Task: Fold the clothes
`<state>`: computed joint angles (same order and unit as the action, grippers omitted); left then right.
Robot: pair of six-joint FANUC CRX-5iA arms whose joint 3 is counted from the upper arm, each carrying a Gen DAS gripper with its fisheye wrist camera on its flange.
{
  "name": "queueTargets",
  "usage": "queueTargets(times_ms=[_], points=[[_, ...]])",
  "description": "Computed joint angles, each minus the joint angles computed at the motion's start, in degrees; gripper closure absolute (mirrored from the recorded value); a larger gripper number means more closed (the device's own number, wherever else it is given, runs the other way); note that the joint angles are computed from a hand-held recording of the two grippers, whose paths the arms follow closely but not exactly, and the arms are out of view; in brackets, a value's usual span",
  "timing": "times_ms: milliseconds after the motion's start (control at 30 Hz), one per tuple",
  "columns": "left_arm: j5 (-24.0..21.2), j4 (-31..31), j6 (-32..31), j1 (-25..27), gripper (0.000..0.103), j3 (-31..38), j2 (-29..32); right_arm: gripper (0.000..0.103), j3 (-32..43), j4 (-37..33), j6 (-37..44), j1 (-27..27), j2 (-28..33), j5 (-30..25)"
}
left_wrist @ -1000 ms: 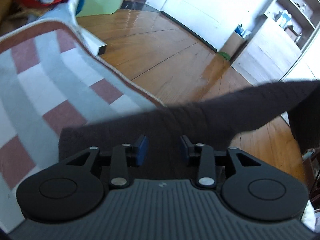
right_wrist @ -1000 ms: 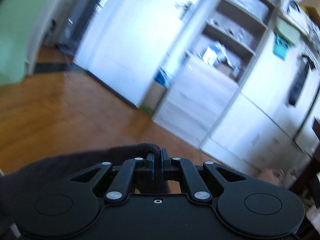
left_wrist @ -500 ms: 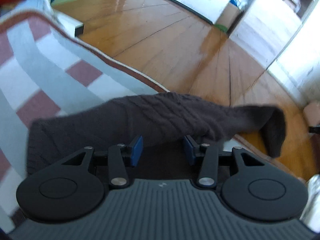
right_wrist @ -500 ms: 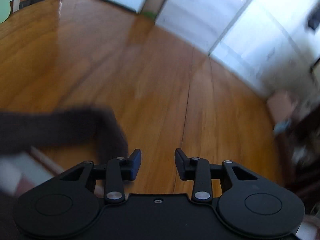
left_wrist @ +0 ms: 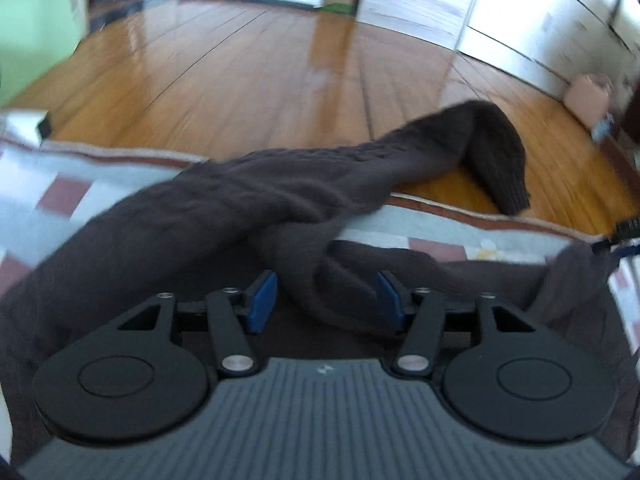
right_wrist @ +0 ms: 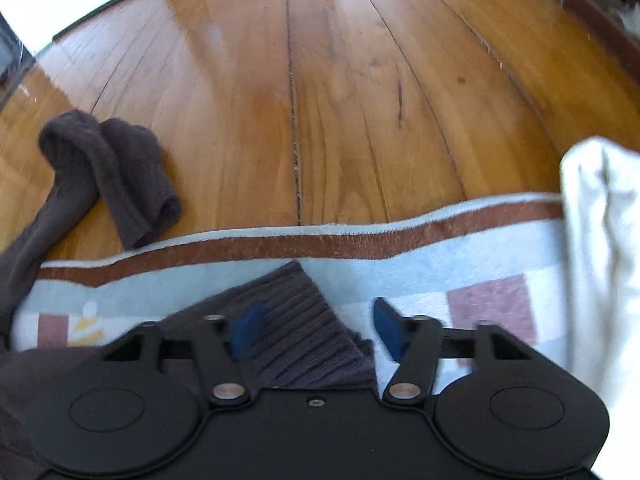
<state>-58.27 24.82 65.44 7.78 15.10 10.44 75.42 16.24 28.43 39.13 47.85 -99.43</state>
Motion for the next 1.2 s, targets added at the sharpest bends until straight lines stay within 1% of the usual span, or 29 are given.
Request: queueTargets(times_ms=[67, 100, 133, 167, 200, 233, 267, 300, 333, 367, 400, 433, 467, 533, 633, 700, 733, 767, 800, 833, 900, 933, 967, 1000, 1033, 1067, 1100, 1167, 1200], points=[[-1.3, -1.6, 1.3, -0.6, 0.043, 0.7, 0.2, 0.028, -8.2, -0.2, -2.0, 0.3, -3.2, 4.0], [-1.9, -1.5, 1.4, -0.6, 0.043, 0.4, 0.1, 0.032, -11.9, 1.4, -2.9, 1.1, -4.7, 6.6], [-2.4, -0.5, 0.7, -0.5, 0.043, -0.2, -0.1, 0.044, -15.6, 3.9, -4.0, 2.2, -6.2, 9.7], [-3.2, 0.8, -0.4, -0.4, 0.043, -0.6, -0.1, 0.078, -16.9, 6.2, -2.0, 3.2, -6.6, 11.2], [-3.4, 1.4, -1.2, -0.4, 0.043, -0.5, 0.2, 0.092, -15.8, 9.9, 2.6, 4.6, -5.4, 10.7], [-3.6, 1.8, -1.8, -0.4, 0.043, -0.3, 0.4, 0.093, -14.4, 14.9, 7.7, 6.1, -3.9, 9.7], [-3.9, 1.4, -1.0, -0.5, 0.043, 0.7, 1.1, 0.095, -15.3, 18.6, 10.6, 7.1, -4.1, 10.7], [-4.9, 0.8, 2.1, -0.4, 0.045, 2.7, 2.5, 0.096, -17.5, 21.1, 10.9, 7.6, -5.4, 12.5], [-6.0, 0.2, 5.5, -0.4, 0.051, 4.8, 4.1, 0.099, -17.8, 23.4, 11.2, 7.7, -5.7, 12.8], [-7.0, 1.1, 9.0, 0.0, 0.065, 6.2, 5.6, 0.101, -18.0, 25.7, 11.8, 7.7, -5.8, 12.9], [-7.4, 4.1, 9.5, 0.5, 0.07, 6.4, 6.9, 0.101, -18.0, 27.7, 12.7, 7.6, -5.7, 12.8], [-8.1, 6.7, 10.1, 0.9, 0.081, 7.1, 8.4, 0.102, -16.9, 28.8, 14.0, 7.3, -5.0, 11.7], [-8.0, 6.3, 9.5, 0.5, 0.092, 7.9, 9.1, 0.103, -16.2, 29.3, 14.7, 7.0, -4.5, 10.5], [-8.4, 2.6, 9.4, -0.8, 0.093, 11.0, 10.7, 0.103, -16.9, 29.6, 14.5, 6.3, -4.7, 9.2], [-3.2, 1.2, 8.3, -2.6, 0.094, 12.8, 11.0, 0.103, -21.6, 29.8, 11.2, 5.3, -7.2, 8.8], [1.5, 1.4, 8.3, -3.4, 0.094, 13.4, 11.2, 0.103, -20.1, 27.7, 9.4, 4.5, -6.9, 6.2], [4.3, 2.0, 9.1, -3.6, 0.093, 13.5, 11.4, 0.103, -19.8, 25.5, 8.1, 4.1, -7.3, 5.7], [4.6, 0.1, 12.8, -3.8, 0.09, 15.6, 12.4, 0.101, -20.5, 22.7, 6.5, 3.6, -8.4, 6.2], [3.3, 0.3, 15.3, -3.5, 0.089, 16.9, 13.2, 0.095, -21.7, 20.9, 4.7, 3.3, -9.6, 6.8], [1.8, 0.8, 17.5, -3.2, 0.086, 18.0, 14.0, 0.092, -23.5, 19.7, 3.2, 3.3, -10.9, 7.8], [-0.5, 2.7, 20.9, -2.5, 0.077, 19.4, 15.2, 0.069, -27.8, 17.5, 0.9, 3.6, -13.8, 10.3], [0.5, 3.8, 19.1, -2.3, 0.062, 17.1, 13.6, 0.064, -30.5, 16.5, 0.0, 3.8, -15.5, 12.0], [2.5, 5.8, 15.6, -2.1, 0.044, 13.4, 11.3, 0.061, -31.9, 15.5, -0.1, 4.1, -16.5, 12.9], [4.4, 7.8, 12.0, -1.9, 0.039, 10.0, 9.0, 0.061, -32.5, 14.4, 0.4, 4.4, -17.1, 13.0], [4.8, 7.4, 9.4, -1.7, 0.034, 8.1, 7.1, 0.061, -33.1, 13.3, 0.8, 4.7, -17.6, 13.2], [5.0, 6.6, 7.1, -1.5, 0.034, 6.5, 5.2, 0.061, -34.4, 12.3, 0.4, 5.2, -18.8, 13.7], [3.9, 5.0, 6.1, -1.1, 0.034, 5.1, 3.4, 0.059, -36.2, 11.4, -0.8, 5.9, -20.3, 14.4], [1.2, 1.6, 4.4, -0.2, 0.034, 2.6, -0.2, 0.053, -42.6, 8.6, -5.7, 7.3, -25.4, 18.7], [-0.5, -0.5, 5.6, 0.4, 0.034, 1.8, -1.6, 0.05, -46.1, 6.8, -8.5, 8.2, -28.2, 21.2]])
